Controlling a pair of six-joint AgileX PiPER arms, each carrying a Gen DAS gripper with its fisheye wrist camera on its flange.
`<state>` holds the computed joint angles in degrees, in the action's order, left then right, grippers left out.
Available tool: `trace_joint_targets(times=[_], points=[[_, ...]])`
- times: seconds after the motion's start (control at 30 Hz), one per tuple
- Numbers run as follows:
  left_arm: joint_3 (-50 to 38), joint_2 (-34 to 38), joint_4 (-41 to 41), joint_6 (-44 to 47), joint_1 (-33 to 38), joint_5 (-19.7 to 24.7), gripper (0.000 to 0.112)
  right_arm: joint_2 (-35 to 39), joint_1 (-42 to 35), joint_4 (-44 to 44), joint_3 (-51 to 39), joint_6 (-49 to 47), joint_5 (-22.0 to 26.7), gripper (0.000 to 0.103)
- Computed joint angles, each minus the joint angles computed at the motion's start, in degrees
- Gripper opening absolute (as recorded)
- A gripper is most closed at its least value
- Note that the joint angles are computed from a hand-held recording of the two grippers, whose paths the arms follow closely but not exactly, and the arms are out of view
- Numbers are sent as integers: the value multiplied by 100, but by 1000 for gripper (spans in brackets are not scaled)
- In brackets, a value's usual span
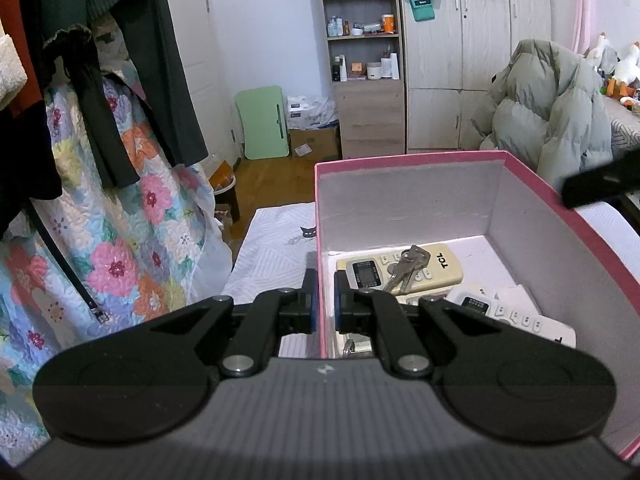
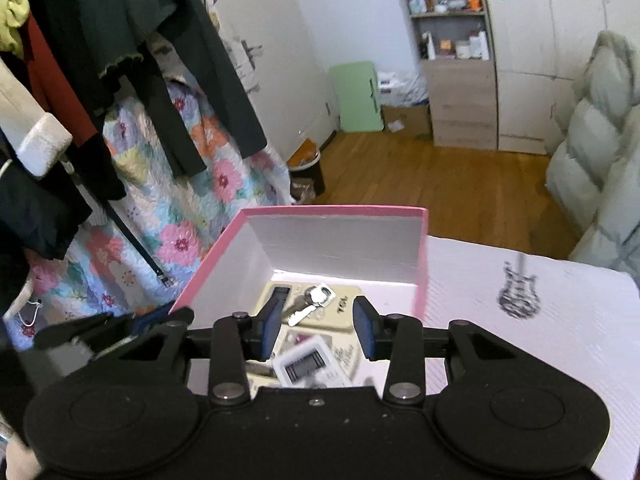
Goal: Organize rigid objects
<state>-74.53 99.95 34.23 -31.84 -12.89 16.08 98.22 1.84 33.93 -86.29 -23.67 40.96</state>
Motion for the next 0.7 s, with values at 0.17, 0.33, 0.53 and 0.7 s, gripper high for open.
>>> trace_joint_targets(times=[0.17, 0.33, 0.53, 0.7], points=[[-132, 40, -437, 490, 28, 165, 6, -991, -313, 676, 1307, -865, -421, 46], [-509, 68, -1937, 1726, 204, 753, 6, -1736, -619, 1043, 2287, -1514, -778, 46], [-30, -780, -1616, 1285, 34, 735, 6, -2101, -892, 1575, 2767, -2125, -931, 49], [415, -1513, -714, 308, -527, 1013, 9, -2531, -830, 1611, 3113, -2470, -1242, 52]])
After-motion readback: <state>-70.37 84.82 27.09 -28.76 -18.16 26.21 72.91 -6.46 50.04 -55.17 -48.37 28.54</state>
